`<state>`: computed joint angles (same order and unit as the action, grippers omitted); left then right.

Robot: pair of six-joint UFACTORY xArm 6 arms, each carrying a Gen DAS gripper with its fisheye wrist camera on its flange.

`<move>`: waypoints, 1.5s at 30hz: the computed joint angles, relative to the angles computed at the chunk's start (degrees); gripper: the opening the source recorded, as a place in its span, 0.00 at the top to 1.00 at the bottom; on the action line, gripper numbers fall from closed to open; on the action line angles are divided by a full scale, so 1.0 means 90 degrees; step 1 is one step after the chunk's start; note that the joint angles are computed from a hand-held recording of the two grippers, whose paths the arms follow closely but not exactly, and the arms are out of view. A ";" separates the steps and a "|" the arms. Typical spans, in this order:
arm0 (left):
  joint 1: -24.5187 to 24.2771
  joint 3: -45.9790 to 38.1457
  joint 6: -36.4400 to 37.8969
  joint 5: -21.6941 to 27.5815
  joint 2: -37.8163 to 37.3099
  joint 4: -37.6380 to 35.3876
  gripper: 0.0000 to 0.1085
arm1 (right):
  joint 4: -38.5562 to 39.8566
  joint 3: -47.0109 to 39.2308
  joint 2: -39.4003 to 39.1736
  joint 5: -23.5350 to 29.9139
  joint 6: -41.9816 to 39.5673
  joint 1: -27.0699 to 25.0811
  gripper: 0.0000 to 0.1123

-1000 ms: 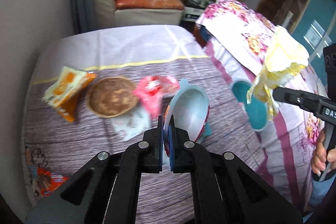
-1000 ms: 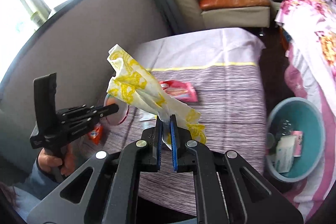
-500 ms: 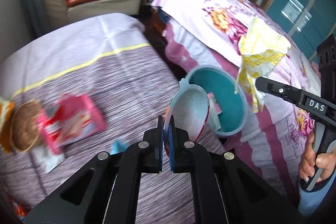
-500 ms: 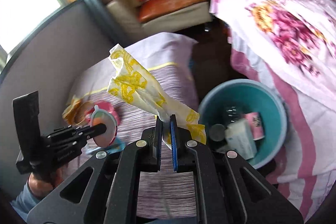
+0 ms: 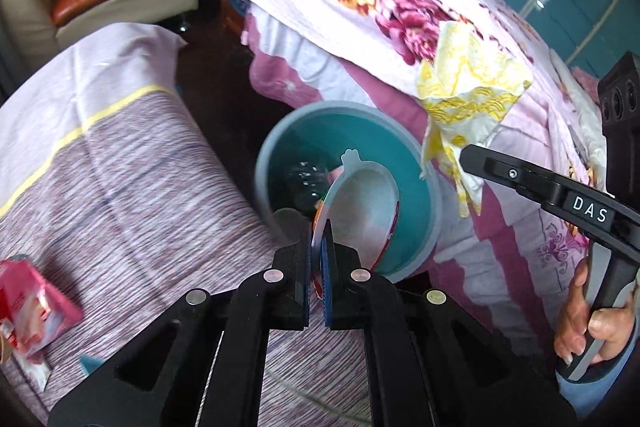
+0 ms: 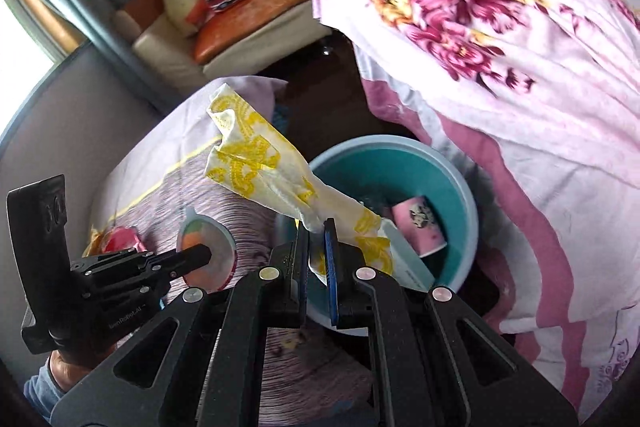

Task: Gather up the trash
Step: 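Carry the scoop and bag over the teal bin and open both tools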

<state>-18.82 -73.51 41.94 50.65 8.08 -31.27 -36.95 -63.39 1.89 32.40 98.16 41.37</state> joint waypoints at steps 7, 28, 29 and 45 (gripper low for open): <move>-0.0180 -0.0204 -0.0150 0.0060 0.0313 0.0112 0.96 | 0.0086 0.0233 -0.0048 -0.0150 0.0058 -0.0159 0.93; -0.0143 -0.0485 -0.0401 -0.0085 0.0695 0.0118 0.38 | 0.0704 0.0084 0.0288 -0.0170 -0.0365 -0.0303 0.93; -0.0099 -0.0527 -0.0394 -0.0002 0.0703 0.0081 0.35 | 0.0753 0.0040 0.0330 -0.0160 -0.0414 -0.0302 0.93; 0.0611 -0.0222 -0.0189 0.0253 0.0212 -0.0389 0.18 | 0.0896 -0.0659 0.0631 0.0543 -0.0542 -0.0080 0.37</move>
